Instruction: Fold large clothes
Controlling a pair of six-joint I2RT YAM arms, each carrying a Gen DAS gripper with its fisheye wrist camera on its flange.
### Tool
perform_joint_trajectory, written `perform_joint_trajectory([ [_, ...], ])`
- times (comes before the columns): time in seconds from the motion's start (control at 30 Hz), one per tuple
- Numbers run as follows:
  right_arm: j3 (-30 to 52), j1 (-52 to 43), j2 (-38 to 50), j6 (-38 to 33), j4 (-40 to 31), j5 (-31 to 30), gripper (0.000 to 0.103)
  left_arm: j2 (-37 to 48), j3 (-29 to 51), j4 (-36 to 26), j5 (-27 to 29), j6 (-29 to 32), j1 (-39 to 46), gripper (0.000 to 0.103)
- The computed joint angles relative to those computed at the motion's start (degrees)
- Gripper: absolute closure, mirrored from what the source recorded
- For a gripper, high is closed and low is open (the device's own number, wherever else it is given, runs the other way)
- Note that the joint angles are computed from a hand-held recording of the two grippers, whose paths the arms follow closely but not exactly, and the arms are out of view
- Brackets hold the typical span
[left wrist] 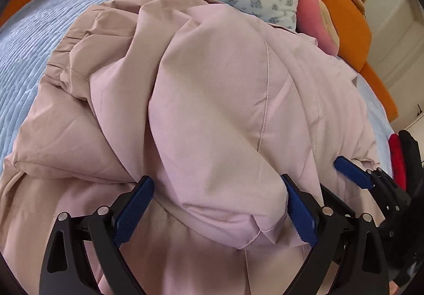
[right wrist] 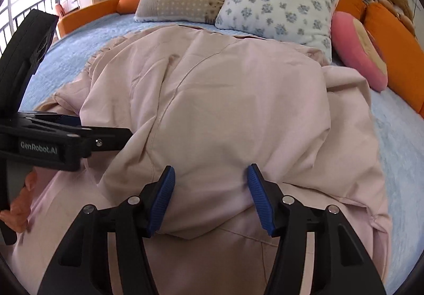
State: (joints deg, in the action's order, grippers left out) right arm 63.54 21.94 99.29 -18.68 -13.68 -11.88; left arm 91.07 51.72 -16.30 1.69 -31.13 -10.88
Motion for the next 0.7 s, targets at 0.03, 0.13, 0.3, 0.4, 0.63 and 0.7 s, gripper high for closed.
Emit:
perform_joint_trajectory([
  [0.03, -0.2, 0.0, -0.1, -0.1, 0.1, 0.1, 0.047, 0.0, 0.0, 0.1, -0.8, 0.1, -0.4, 0.007],
  [0.13, 0.3, -0.3, -0.4, 0.6, -1.1, -0.4, 0.046, -2.0, -0.9, -0.4, -3.5, -0.1, -1.9, 0.007],
  [0.3, 2.4, -5.7, -7.4, -1.0, -13.2, -8.1, 0.031, -16.1, -3.3, -11.5, -7.2, 1.4, -4.8, 0.007],
  [0.4, 1.5, -14.1, -15.6, -7.2, -22.5, -15.6, 0.018, -30.6, -5.5, -23.8, -10.1, 3.3, -6.6, 0.007],
  [0.63, 1.8, -37.9, -26.1, -27.1, -41.8, -25.6, 0.014, -59.3, -5.9, -56.2, -10.3, 7.6, 2.4, 0.007],
  [0.7, 1.6, -42.4, -27.0, -30.0, -43.8, -26.2, 0.014, -64.5, -6.0, -62.0, -7.1, 11.1, 8.3, 0.007],
])
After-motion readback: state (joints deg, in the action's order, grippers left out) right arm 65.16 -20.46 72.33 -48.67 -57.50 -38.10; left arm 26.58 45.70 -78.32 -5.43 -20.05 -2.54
